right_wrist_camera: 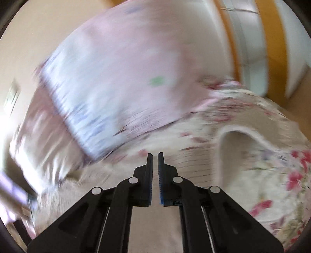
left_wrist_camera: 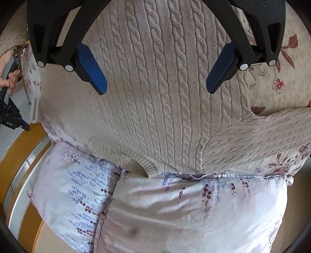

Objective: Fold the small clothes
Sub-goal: 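Fold the held sleeve across the sweater body with the right tool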

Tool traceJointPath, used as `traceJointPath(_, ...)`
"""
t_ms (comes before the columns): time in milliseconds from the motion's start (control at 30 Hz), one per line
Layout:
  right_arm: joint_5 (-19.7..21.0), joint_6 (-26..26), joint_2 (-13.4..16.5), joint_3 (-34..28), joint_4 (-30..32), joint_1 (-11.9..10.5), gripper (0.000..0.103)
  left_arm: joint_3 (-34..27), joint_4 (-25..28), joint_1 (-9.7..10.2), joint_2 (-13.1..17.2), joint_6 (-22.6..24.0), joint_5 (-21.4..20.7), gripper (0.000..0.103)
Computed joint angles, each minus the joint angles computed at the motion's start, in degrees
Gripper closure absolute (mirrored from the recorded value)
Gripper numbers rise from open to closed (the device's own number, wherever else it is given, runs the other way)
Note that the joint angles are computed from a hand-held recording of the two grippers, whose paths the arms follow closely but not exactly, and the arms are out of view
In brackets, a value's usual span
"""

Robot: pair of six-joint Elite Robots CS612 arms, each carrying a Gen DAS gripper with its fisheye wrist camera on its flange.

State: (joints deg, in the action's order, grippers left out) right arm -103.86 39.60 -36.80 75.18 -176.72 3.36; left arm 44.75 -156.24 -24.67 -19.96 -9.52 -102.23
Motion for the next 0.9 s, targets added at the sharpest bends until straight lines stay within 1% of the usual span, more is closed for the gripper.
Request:
traceJointPath(33,0.81,-0.45,0.32,-0.79,1.55,0.36,0.097,0.23,-0.26,-0.04,-0.12,0.25,0.23,0.002)
traceJointPath(67,2.89,0.45,0.7,-1.54,3.16,0.34,0.097,0.59,-0.67,-0.04,-0.29,0.55,0.28,0.002)
traceJointPath(100,3.73,2.06,0.74,-1.69,4.6,0.24,0.096,0.85,-1.01,-0.03,-0.4,0.73,0.25,0.002)
traceJointPath(133,3.74,4.26,0.62,-1.44,5.63,0.1,0.094,1.22,-1.35,-0.01,-0.58,0.89,0.29,0.002)
traceJointPath(167,3.0,7.08,0.25,-0.8,7.09,-0.19,0.09,1.45,-1.56,0.02,-0.68,1.08,0.22,0.002)
traceJointPath(200,1.8,9.18,-0.25,0.07,8.07,-0.27,0.072,1.53,-1.56,0.03,-0.72,1.36,0.23,0.002)
traceJointPath(233,-0.05,13.05,-1.0,1.22,9.89,-0.69,0.048,1.47,-1.41,0.05,-0.69,1.63,0.21,0.002)
traceJointPath(267,-0.93,15.42,-1.4,2.11,10.29,-0.96,0.042,1.38,-1.2,0.05,-0.67,1.82,0.1,0.002)
traceJointPath(300,-1.77,18.28,-2.05,3.41,10.45,-1.4,0.04,1.23,-0.93,0.05,-0.61,1.99,-0.06,0.002)
traceJointPath(367,-1.72,22.16,-2.88,5.49,9.13,-2.46,0.04,0.81,-0.38,0.02,-0.41,2.23,-0.42,0.002)
traceJointPath(433,-0.25,25.25,-2.91,6.62,6.23,-3.41,0.04,0.72,-0.27,-0.08,-0.33,2.46,-0.41,0.002)
traceJointPath(467,1.13,26.4,-2.81,7.09,4.38,-3.97,0.04,0.66,-0.05,-0.14,-0.3,2.67,-0.37,0.002)
traceJointPath(533,3.27,29.22,-2.13,6.73,3.2,-4.79,0.04,0.5,0.59,-0.25,-0.25,3.19,-0.2,0.002)
traceJointPath(567,5.64,32.37,-1.4,6.65,0.85,-5.6,0.041,0.52,0.75,-0.3,-0.28,3.42,-0.01,0.002)
traceJointPath(600,6.41,34.5,-0.78,6.15,-0.31,-5.89,0.041,0.58,0.79,-0.34,-0.32,3.57,0.27,0.002)
traceJointPath(633,6.61,36.11,-0.47,6.06,-1.49,-6.17,0.041,0.65,0.76,-0.37,-0.36,3.65,0.53,0.002)
traceJointPath(667,5.83,38.17,-0.05,5.87,-2.9,-6.44,0.041,0.71,0.66,-0.39,-0.39,3.69,0.8,0.002)
traceJointPath(733,3.58,39.54,0.3,5.44,-3.33,-6.57,0.042,0.9,0.3,-0.38,-0.47,3.74,1.27,0.002)
traceJointPath(767,2.14,39.62,0.33,5.1,-1.99,-6.65,0.046,0.95,0.13,-0.39,-0.48,3.83,1.44,0.002)
traceJointPath(833,0.98,39.96,0.17,5.02,0.42,-6.83,0.076,0.83,0.21,-0.4,-0.43,4.06,1.67,0.002)
traceJointPath(867,1.34,40.03,0.13,5.34,0.23,-7.03,0.082,0.77,0.4,-0.39,-0.4,4.18,1.67,0.002)
traceJointPath(900,1.28,39.66,0.1,5.49,0.0,-7.09,0.091,0.65,0.69,-0.38,-0.34,4.24,1.6,0.002)
